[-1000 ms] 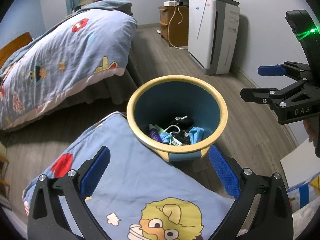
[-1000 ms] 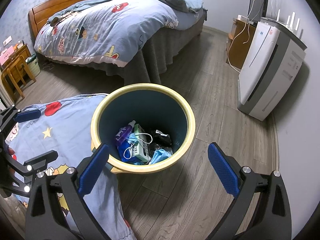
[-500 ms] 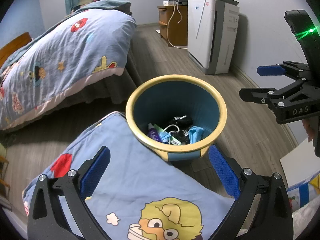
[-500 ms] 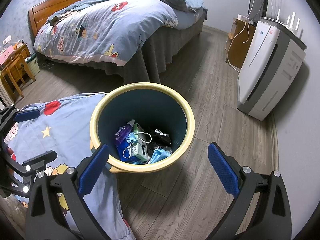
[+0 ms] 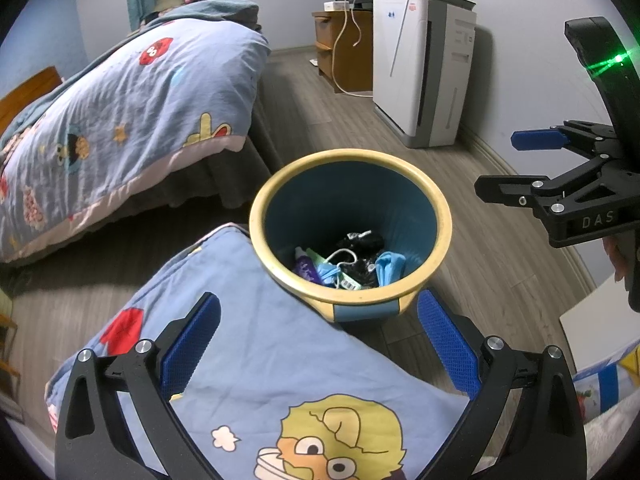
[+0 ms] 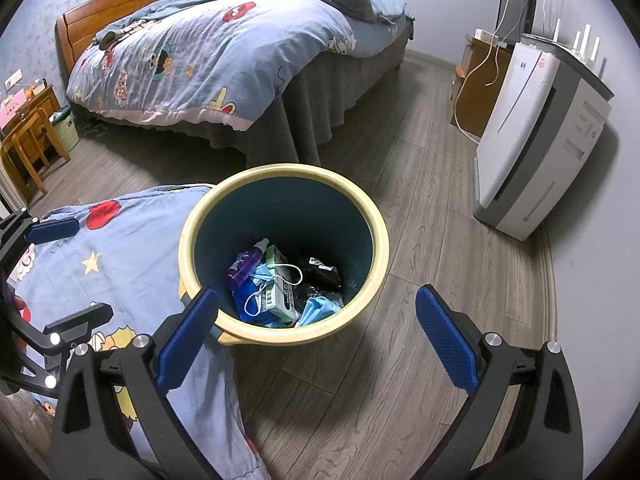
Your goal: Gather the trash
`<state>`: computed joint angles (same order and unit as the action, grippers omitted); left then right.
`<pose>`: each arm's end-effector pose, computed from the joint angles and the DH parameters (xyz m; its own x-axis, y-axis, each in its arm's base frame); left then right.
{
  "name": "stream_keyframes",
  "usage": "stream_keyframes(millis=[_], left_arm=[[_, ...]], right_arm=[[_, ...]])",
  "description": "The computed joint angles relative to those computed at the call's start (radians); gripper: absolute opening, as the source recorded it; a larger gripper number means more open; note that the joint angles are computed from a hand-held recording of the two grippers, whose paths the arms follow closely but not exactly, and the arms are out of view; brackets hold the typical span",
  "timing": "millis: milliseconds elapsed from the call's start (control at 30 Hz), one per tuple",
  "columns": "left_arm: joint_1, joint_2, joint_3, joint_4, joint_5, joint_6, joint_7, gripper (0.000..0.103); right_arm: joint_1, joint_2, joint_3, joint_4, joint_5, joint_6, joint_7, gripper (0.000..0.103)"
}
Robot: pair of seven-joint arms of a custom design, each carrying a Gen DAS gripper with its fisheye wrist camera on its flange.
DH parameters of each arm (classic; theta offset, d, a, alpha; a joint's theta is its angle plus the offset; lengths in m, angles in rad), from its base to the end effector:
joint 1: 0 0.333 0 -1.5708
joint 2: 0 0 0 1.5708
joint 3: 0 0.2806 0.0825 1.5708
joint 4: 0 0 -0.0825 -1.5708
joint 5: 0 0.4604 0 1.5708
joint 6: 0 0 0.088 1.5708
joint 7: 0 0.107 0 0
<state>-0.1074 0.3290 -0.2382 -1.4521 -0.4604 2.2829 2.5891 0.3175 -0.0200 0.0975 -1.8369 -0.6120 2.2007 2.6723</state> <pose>0.7229 -0.2467 0.5143 -0.8840 -0.4614 -0.0756 -0.3133 0.7046 -0.6368 0.6180 0.2509 0.5228 -0.4067 -0.9135 0.0119 -0.7194 0.3122 -0.6205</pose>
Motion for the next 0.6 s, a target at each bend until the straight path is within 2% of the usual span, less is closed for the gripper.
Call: stream_keyframes(millis=[600], left_arm=[[0.000, -0.013, -0.001, -0.018, -0.003, -0.003, 0.010, 0.098]], right_arm=[[-0.002, 0.000, -0.002, 0.004, 0.010, -0.006, -0.010, 0.097]])
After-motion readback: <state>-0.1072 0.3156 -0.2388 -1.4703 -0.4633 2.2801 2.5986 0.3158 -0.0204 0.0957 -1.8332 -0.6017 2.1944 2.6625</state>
